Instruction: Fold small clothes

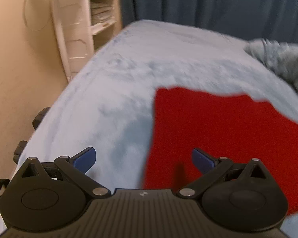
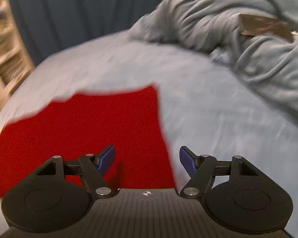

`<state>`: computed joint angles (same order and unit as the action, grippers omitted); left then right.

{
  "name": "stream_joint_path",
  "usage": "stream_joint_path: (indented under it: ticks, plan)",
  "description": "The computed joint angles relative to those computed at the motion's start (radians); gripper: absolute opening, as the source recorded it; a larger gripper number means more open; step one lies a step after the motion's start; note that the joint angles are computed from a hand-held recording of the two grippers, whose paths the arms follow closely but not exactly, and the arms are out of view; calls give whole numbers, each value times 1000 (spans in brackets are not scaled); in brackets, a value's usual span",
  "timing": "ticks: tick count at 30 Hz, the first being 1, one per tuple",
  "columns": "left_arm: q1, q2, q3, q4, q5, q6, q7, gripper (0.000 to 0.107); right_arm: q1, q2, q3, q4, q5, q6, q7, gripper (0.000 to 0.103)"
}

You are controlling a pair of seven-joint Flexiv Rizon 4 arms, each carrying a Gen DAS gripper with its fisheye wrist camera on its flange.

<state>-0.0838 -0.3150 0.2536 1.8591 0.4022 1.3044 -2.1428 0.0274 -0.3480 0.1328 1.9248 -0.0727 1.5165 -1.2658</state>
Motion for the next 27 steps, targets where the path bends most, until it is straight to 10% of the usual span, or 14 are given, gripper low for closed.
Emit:
stream_joint_path:
  ticks: [6,19,27]
  plan:
    - [25,38,-53,39,-75,-171,108,103,1,29,-35,-53,51,-273,163,73]
    - [1,499,-193,212,49,-392,-40,103,64,506,25,173,280,-287,-148,78]
    - [-1,687,-313,342,-30,-403,-9,103,66,731,94,349,32,-256,-7,82]
